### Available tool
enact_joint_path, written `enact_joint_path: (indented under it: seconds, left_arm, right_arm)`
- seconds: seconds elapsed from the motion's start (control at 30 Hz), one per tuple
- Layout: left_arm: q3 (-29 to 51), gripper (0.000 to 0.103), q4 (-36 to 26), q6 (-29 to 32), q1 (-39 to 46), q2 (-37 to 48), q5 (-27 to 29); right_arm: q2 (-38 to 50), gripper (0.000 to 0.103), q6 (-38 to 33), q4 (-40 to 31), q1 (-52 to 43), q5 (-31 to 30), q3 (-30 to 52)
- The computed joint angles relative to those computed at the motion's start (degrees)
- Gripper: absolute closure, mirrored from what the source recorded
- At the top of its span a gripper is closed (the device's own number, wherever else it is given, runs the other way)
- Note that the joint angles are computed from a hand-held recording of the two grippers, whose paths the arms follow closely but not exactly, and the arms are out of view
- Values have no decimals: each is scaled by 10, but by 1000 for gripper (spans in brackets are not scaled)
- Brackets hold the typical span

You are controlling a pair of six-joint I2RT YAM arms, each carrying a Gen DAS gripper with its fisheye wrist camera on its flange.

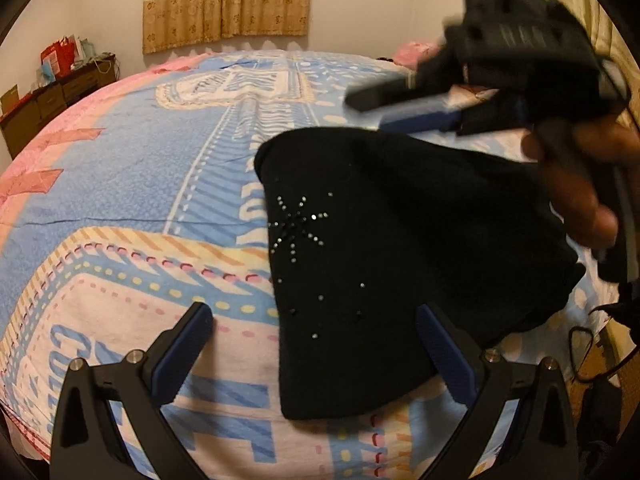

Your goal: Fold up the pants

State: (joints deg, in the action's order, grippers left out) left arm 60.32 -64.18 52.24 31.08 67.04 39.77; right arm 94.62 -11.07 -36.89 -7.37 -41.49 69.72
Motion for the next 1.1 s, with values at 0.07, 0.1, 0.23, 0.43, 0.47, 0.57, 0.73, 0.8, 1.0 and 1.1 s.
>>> enact_joint_path:
  seconds: [0.07, 0.1, 0.23, 0.43, 0.47, 0.57, 0.73, 0.8, 1.0, 1.1]
  left_arm:
    - [1, 0, 1, 2, -4, 5, 0]
    - [-2, 0, 4, 4, -10, 7, -7]
    - [-3, 0, 4, 10, -15, 12, -5]
    - [18, 0, -8, 12, -16, 30, -2]
    - [23, 0, -7, 2, -20, 31, -1]
    - [43, 0, 4, -17, -10, 39, 19]
    - [42, 0, 24, -15, -24, 48, 7]
    - [46, 0, 14, -7, -35, 62, -1]
    - [44, 0, 23, -6, -37, 62, 2]
    - [42, 0, 31, -14, -43, 61, 0]
  right_arm:
    - [29, 46, -53, -66, 12, -6, 27]
    - [42, 46, -84, -101, 19, -3, 42]
    - [83, 46, -169, -210, 18, -5, 110]
    - [205, 46, -161, -313, -5, -86, 272]
    - [222, 46, -153, -318, 1, -83, 293]
    - [288, 56, -145, -367, 31, -74, 386]
    - [385, 67, -164, -484, 78, -32, 526]
    - [371, 79, -152, -454, 90, -12, 505]
    - [286, 103, -24, -229, 81, 30, 367]
    - [341, 103, -1, -262, 39, 0, 438]
